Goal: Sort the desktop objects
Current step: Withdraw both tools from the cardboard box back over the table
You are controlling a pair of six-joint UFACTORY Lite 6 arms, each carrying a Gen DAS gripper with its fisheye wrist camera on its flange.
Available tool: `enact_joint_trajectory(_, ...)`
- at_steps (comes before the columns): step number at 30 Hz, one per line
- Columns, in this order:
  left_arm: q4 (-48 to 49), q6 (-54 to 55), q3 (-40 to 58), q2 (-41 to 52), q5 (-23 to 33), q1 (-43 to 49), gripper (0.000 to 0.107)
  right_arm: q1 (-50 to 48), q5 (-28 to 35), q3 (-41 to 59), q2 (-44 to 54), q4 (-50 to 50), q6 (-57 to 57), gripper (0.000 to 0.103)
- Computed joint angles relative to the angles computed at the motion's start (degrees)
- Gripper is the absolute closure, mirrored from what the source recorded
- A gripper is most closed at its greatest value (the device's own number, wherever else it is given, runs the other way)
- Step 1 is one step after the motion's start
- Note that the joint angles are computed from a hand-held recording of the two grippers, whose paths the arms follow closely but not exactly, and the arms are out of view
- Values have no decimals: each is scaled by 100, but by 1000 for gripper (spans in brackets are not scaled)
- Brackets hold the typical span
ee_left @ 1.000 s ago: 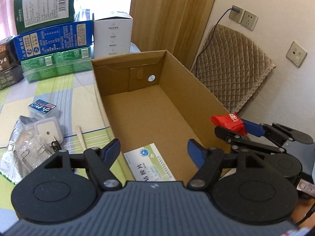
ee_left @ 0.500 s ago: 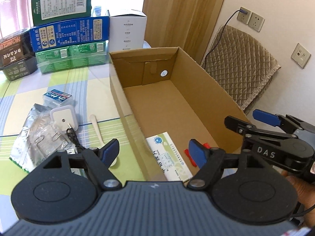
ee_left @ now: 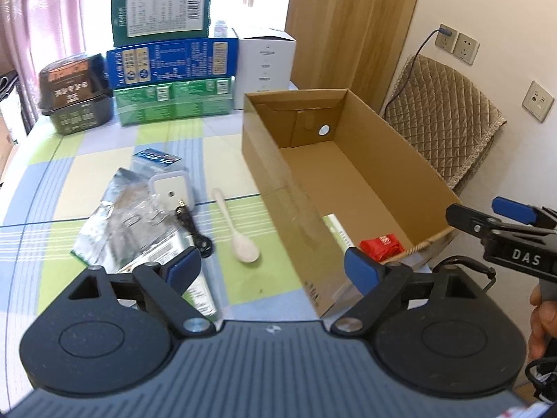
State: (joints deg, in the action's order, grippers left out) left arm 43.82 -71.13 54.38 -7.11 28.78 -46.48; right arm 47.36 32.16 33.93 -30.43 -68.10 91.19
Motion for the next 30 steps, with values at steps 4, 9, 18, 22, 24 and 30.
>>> enact_joint_trajectory(4, 92, -158, -534, -679, 242, -103, 13, 664, 413, 104, 19, 136, 232, 3)
enact_joint_trajectory(9, 118, -285, -1169, -1522, 599, -201, 7, 1351, 777, 333, 230, 192, 465, 2)
enact_joint_trajectory(18, -171, 197, -2298, -3230, 1504, -177, 6, 2365, 1081, 620, 803, 27, 1179, 2)
enact_joint_trajectory(22, -576, 803, -2747, -4100, 1805, 218, 6, 2601, 958, 741, 1147, -58, 1405, 2)
enact_joint_trajectory(24, -778, 1182, -2904, -4441, 1893, 480, 6, 2696, 930, 797, 1293, -99, 1475, 2)
enact_joint_trajectory(30, -1483, 2442, -3218, -5201, 1894, 1404, 6, 2894, 847, 914, 1633, -237, 1665, 2)
